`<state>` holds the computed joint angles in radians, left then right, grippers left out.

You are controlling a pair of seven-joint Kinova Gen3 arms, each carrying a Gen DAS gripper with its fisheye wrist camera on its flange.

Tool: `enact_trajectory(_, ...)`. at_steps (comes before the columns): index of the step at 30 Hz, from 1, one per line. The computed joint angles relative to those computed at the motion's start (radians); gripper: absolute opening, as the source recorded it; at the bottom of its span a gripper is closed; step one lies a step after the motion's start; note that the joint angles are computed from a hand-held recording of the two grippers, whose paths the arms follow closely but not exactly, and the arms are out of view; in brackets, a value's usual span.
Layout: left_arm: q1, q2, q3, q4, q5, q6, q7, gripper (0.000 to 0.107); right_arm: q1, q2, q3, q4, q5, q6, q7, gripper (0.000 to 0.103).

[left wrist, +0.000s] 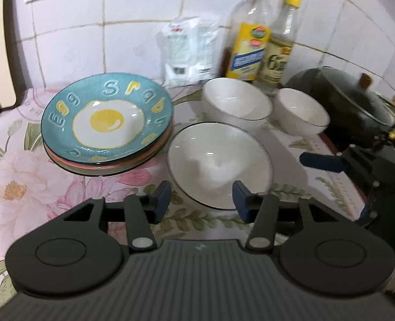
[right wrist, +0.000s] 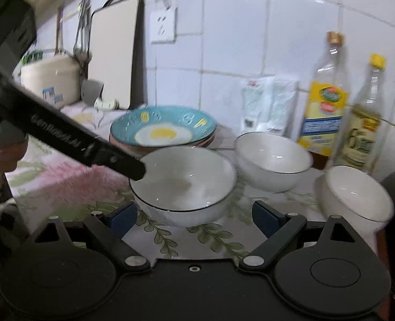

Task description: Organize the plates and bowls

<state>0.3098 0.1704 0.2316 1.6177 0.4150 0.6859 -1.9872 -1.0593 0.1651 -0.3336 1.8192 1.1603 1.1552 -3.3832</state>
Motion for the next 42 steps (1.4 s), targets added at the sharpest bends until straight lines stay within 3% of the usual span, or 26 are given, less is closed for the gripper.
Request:
enact_trajectory(6, -0.006, -0.049, 0.003, -0.036, 0.04, 0.102, -0.048, 0.057, -0.003, -0.098, -0.053, -0.019, -0.108, 0.07, -0.019, 0.095)
enact_trajectory(9, 0.011, -0.076, 0.001, -0.04, 0.038, 0.112, -0.05, 0.059, 0.005, -0.128, -0.081, -0.022, -0.129, 0.094, -0.044, 0.095)
enact_trajectory(14, 0.034, -0.091, 0.006, -0.083, 0.074, 0.169, -0.075, 0.06, 0.006, -0.141, -0.119, -0.051, -0.158, 0.205, -0.073, 0.095)
enact_trajectory(18, 0.072, -0.094, 0.018, -0.101, 0.058, 0.149, -0.071, 0.06, 0.014, -0.167, -0.134, -0.032, -0.161, 0.25, -0.118, 0.083)
enact_trajectory(21, 0.098, -0.066, 0.03, -0.136, 0.049, 0.144, -0.061, 0.06, 0.027, -0.184, -0.151, -0.001, -0.145, 0.272, -0.147, 0.081)
enact_trajectory(27, 0.18, 0.064, 0.047, -0.266, -0.045, 0.162, 0.068, 0.059, 0.045, -0.175, -0.158, 0.027, -0.123, 0.317, -0.123, 0.081)
enact_trajectory(35, 0.307, 0.249, 0.022, -0.428, -0.194, 0.176, 0.288, 0.056, 0.122, -0.2, -0.109, 0.128, -0.137, 0.194, -0.177, 0.081)
enact_trajectory(39, 0.329, 0.347, 0.013, -0.512, -0.202, 0.211, 0.384, 0.049, 0.192, -0.222, -0.086, 0.187, -0.166, 0.087, -0.246, 0.081)
enact_trajectory(42, 0.349, 0.385, -0.001, -0.525, -0.209, 0.162, 0.454, 0.048, 0.225, -0.219, -0.087, 0.226, -0.147, 0.047, -0.276, 0.081)
